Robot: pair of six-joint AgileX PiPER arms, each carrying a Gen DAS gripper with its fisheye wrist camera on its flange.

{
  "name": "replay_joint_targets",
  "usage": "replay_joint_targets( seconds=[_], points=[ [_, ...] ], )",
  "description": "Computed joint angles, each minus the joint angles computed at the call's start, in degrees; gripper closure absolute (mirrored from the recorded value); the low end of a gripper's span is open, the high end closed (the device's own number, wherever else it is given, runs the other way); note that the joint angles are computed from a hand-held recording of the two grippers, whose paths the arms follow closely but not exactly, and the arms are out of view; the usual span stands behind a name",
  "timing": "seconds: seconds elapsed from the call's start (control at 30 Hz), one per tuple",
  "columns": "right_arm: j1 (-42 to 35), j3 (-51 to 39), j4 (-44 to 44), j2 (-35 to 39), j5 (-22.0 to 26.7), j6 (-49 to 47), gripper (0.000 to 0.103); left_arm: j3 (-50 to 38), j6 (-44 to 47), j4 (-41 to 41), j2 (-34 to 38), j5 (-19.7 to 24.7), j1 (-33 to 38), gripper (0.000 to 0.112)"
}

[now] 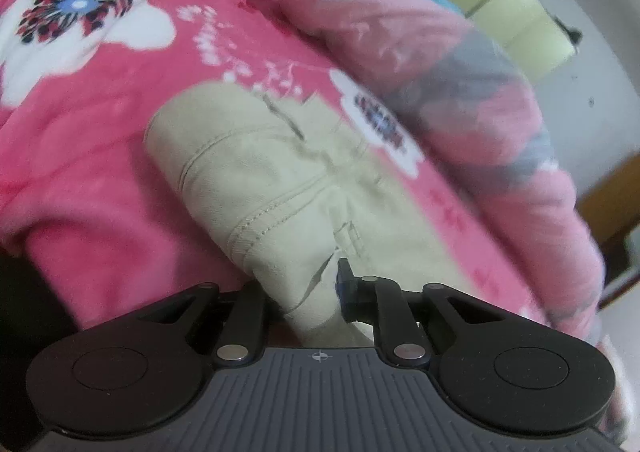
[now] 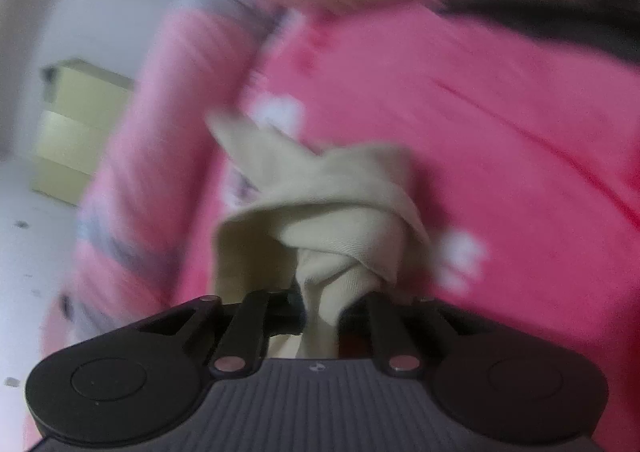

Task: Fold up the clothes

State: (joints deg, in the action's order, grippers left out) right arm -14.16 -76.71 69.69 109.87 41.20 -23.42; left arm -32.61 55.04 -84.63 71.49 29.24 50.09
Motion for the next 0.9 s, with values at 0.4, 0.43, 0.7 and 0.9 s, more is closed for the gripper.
replay_joint_targets(
  seconds=[0.4, 0.43, 0.7, 0.9],
  points=[
    [-0.6, 11.6, -21.6, -20.2, 2.7, 7.6, 0.035, 0.1, 7.1, 3.2, 0.7, 17.7, 16.1, 0.073],
    [1.3, 13.8, -24.7, -23.8, 0.4, 8.0, 0.038, 0.0, 7.7, 4.1, 0.2, 19.0, 17.5, 0.073],
    [31.8, 7.4, -36.8, -24.6, -15.4, 2.4, 0.042, 1.0, 22.6, 6.3, 0.0, 29.5, 26.6, 0.054],
    [47.4, -25.2, -34.9, 1.7, -7.2, -12.6, 0.038, 2.5, 23.9, 5.0, 0.0, 31.8, 32.4, 0.054]
  ],
)
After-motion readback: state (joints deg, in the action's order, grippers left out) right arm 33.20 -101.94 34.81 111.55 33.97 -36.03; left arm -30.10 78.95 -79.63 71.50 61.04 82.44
